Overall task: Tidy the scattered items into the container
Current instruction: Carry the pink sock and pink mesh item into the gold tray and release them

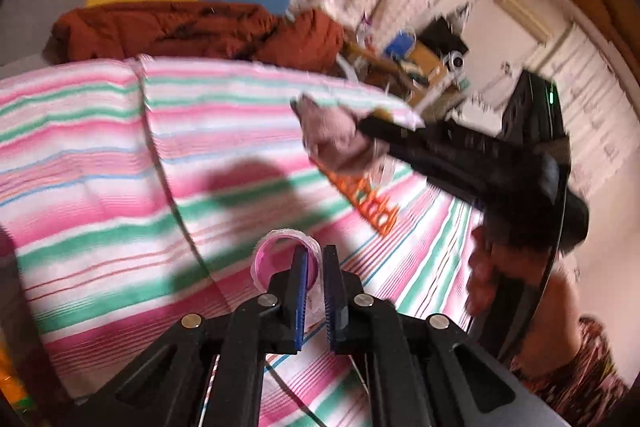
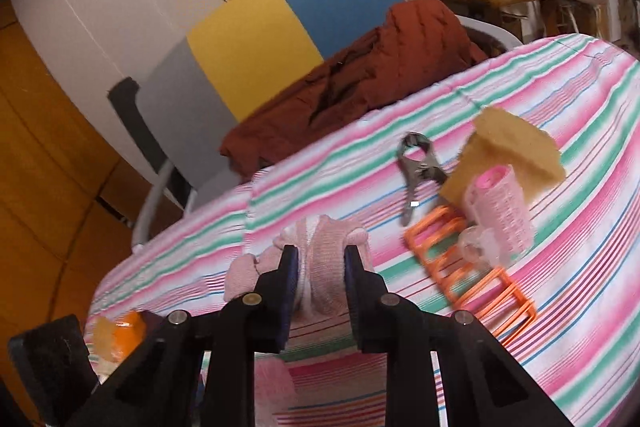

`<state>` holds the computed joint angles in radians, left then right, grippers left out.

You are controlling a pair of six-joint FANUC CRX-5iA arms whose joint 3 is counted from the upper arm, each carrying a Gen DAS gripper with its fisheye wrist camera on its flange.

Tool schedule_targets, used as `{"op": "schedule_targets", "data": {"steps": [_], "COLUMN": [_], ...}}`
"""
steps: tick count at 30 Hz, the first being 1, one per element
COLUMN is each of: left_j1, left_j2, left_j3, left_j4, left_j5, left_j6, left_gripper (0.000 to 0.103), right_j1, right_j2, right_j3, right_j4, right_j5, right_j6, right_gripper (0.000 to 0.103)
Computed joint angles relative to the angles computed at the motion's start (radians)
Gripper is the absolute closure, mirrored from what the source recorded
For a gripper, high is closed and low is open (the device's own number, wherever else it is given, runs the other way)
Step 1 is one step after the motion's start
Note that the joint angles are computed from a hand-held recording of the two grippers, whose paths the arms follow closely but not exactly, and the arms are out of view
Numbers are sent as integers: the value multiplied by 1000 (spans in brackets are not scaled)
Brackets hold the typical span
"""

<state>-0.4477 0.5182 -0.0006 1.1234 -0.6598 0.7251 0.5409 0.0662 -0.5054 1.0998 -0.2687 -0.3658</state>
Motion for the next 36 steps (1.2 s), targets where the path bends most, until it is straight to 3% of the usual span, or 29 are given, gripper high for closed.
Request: {"op": "schedule_targets", "data": {"steps": [3, 10, 11, 18, 21, 23, 25, 27, 29, 31, 36], "left_j1": [4, 54, 67, 127, 155, 169, 166, 164, 172, 157, 148], "left_j2": [-69, -240, -264, -390, -429, -454, -478, -497, -511, -524, -538], "left_j3": [-88, -320, -354, -521, -564, -584, -609, -623, -627, -638, -663], "left_j4": [104, 343, 372, 487, 424, 332, 333, 306, 261, 276, 315], "left_j5": [42, 85, 90, 171, 203, 237, 259, 275, 268, 295, 359], "left_j6": [-87, -261, -275, -356, -331, -283, -304, -305, -294, -313, -284], "left_gripper": [97, 97, 97, 97, 97, 92, 75, 66, 65, 65, 65], "right_j1": [-12, 14, 33, 251, 331, 361, 371, 374, 370, 373, 414], "right_j2": [-14, 16, 26, 131, 183, 213, 231, 229, 220, 210, 219], "right_j3": [-21, 18, 29, 179, 282, 331, 359, 351, 320, 306, 353], "right_j4": [177, 448, 426, -113, -356, -440, -500, -491, -392, -343, -412], "right_j5": [65, 198, 202, 119, 35, -15, -24, -15, -2, -5, -102], "right_j6": [-152, -342, -315, 212, 466, 554, 604, 581, 484, 448, 600], "right_gripper": [80, 80, 80, 80, 78, 71, 71, 58, 51, 51, 60]}}
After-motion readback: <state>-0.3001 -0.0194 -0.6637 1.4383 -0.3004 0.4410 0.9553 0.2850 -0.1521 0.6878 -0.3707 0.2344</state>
